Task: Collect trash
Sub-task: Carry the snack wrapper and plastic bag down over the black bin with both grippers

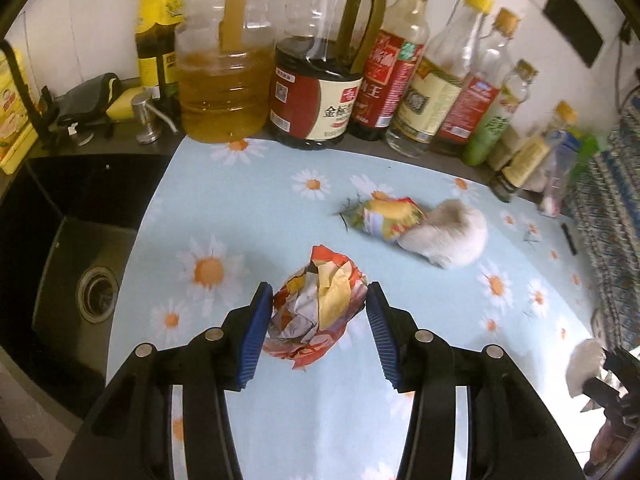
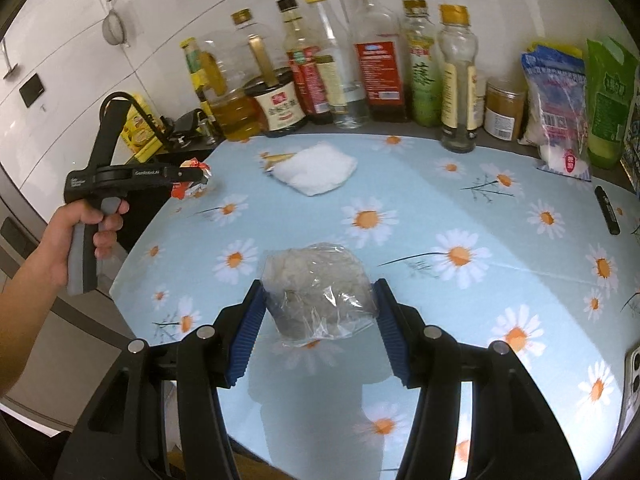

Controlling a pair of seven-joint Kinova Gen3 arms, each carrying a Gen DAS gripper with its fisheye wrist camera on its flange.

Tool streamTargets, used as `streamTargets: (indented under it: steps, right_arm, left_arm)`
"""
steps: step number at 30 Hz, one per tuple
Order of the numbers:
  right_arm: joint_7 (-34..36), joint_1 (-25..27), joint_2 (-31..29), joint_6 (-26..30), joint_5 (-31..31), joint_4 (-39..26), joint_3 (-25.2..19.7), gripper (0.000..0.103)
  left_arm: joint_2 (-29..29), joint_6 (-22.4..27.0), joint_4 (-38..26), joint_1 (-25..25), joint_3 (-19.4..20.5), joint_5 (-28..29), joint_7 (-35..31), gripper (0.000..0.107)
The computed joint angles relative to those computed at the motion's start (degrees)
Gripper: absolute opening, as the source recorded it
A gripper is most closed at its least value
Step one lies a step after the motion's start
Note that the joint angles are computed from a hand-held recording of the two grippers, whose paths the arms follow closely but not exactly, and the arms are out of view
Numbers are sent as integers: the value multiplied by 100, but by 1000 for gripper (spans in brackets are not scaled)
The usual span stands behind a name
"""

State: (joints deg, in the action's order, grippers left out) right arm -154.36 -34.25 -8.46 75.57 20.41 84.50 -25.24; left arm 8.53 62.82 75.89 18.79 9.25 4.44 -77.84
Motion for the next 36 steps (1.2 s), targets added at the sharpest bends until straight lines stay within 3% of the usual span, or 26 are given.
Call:
streamTargets:
  steps: [3, 9, 25, 36]
  right_arm:
    - [-298, -157, 200, 170, 225, -201, -250, 55]
    - [-709, -796, 611, 454, 566, -576, -313, 55]
    - [-1475, -2543, 1455, 588, 930, -1124, 169, 55]
    - [-1847, -3324, 1816, 672, 983, -1388, 421, 55]
  left_arm:
    - [-384, -140, 405, -67, 1, 152, -147, 46]
    - [-1150, -169, 1105, -336, -111, 767, -671, 46]
    - [-2587, 292, 2466, -510, -395, 1452, -1251, 46]
    - [-3247, 668, 3305, -539, -634, 1757, -1483, 46]
